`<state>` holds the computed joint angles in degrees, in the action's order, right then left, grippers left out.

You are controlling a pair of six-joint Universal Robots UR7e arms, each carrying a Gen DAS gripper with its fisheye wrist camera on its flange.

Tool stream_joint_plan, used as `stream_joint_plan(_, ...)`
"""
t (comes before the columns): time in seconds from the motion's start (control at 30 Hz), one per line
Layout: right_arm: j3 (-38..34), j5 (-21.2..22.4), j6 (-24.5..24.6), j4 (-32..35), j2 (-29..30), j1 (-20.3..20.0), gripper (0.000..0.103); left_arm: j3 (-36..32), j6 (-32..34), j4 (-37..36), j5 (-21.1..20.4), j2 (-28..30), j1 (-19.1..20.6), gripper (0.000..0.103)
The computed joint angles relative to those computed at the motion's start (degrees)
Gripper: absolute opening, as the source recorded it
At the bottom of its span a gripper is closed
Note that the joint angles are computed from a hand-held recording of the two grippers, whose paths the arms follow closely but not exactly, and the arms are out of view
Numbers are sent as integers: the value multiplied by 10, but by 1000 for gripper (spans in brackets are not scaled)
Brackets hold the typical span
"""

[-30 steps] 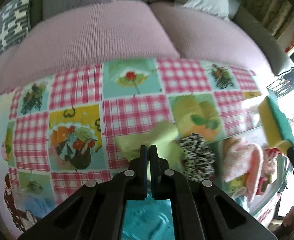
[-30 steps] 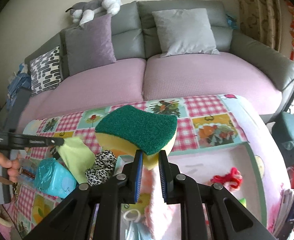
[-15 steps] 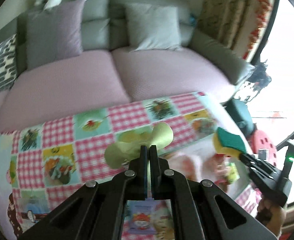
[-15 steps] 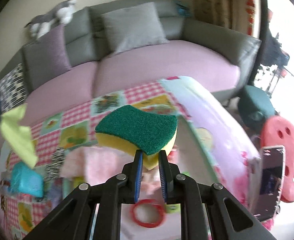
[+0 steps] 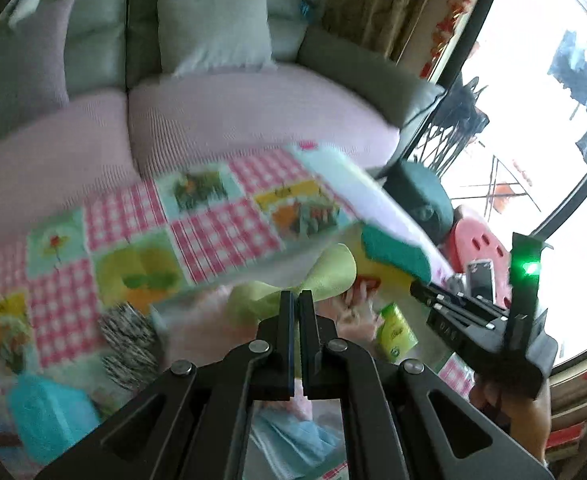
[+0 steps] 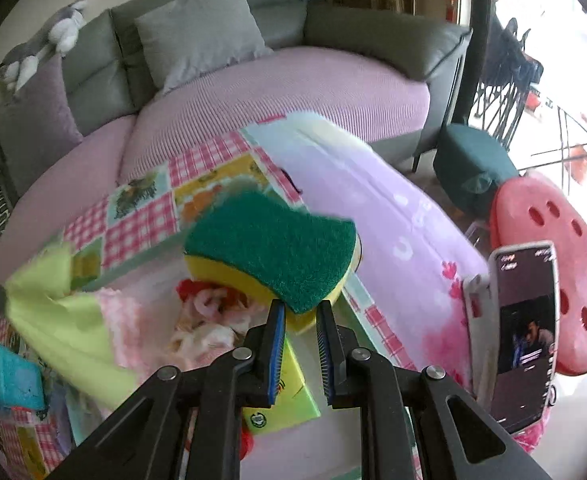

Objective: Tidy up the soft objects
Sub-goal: 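Carry the lime cloth with the left tool while the right tool carries the sponge over the tray, then open the left tool to drop the cloth while the right tool releases the sponge in the tray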

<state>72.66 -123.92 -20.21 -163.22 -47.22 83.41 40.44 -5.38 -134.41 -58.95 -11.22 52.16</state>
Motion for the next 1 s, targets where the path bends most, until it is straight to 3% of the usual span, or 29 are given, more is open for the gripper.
stream_joint_plan(0.27, -8, -6, 13, 35, 7, -6, 17, 3, -56, 30, 26, 22, 17, 2)
stream_joint_plan(0.63, 6, 3, -7, 30, -4, 6, 17, 86, -83, -7, 36, -12, 15, 2)
stream_joint_plan(0.7, 7, 11, -11, 32, -5, 8, 17, 104, -81, -20, 36, -21, 13, 6)
stream_joint_plan(0.83, 6, 17, -14, 39, -5, 11, 17, 128, -86, -29, 38, -35, 10, 34)
stream_joint_plan(1.0, 8, 29, -13, 48, -8, 13, 17, 148, -96, -41, 51, -47, 6, 37)
